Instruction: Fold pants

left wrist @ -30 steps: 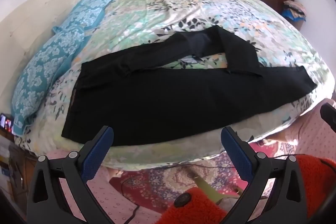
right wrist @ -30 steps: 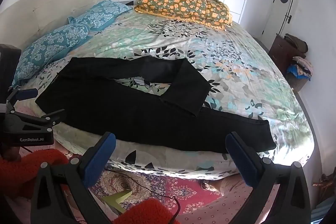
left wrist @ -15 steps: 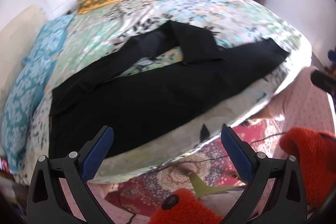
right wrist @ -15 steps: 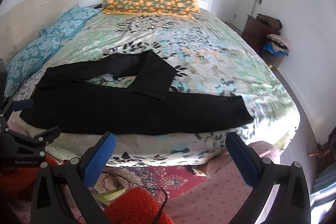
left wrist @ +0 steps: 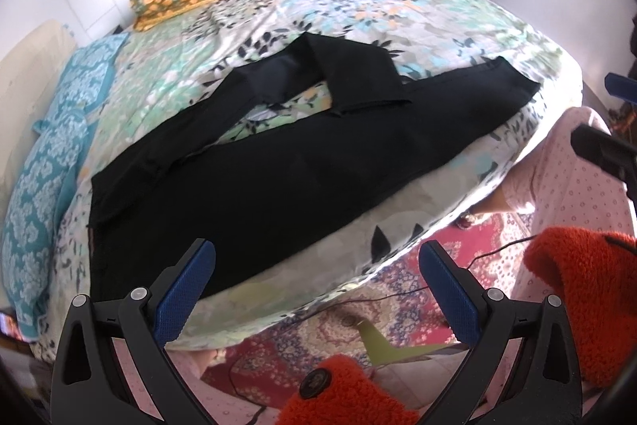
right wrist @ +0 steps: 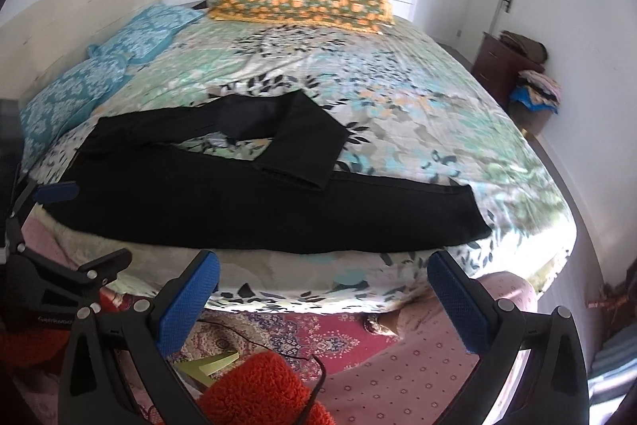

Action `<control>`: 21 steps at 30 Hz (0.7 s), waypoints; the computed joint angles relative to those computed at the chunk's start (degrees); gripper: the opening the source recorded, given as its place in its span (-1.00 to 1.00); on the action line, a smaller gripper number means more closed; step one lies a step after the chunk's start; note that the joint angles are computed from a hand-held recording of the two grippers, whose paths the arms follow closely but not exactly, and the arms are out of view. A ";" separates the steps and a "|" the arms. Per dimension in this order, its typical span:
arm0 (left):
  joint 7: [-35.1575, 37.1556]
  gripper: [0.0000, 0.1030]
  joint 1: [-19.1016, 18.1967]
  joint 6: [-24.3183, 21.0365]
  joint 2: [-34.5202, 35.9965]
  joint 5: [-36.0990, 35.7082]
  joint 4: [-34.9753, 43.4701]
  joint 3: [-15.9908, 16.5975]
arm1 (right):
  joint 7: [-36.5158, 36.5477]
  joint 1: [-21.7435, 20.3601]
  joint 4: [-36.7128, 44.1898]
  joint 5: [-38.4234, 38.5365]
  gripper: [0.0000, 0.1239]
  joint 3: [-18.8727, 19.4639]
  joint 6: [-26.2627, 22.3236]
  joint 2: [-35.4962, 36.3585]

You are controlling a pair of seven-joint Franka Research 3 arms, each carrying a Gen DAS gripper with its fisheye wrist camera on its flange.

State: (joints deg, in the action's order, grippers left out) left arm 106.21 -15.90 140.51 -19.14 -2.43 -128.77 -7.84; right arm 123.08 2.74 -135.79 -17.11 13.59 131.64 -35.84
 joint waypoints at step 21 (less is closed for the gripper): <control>-19.95 0.99 7.55 -0.32 -1.07 6.39 -0.99 2.05 | -17.22 7.67 3.54 9.13 0.66 -2.95 11.91 8.91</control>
State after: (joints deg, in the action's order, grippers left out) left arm 86.25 -8.35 140.19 -20.21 3.97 -129.76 -5.79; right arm 105.86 10.41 -132.26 -7.98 10.64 143.55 -26.93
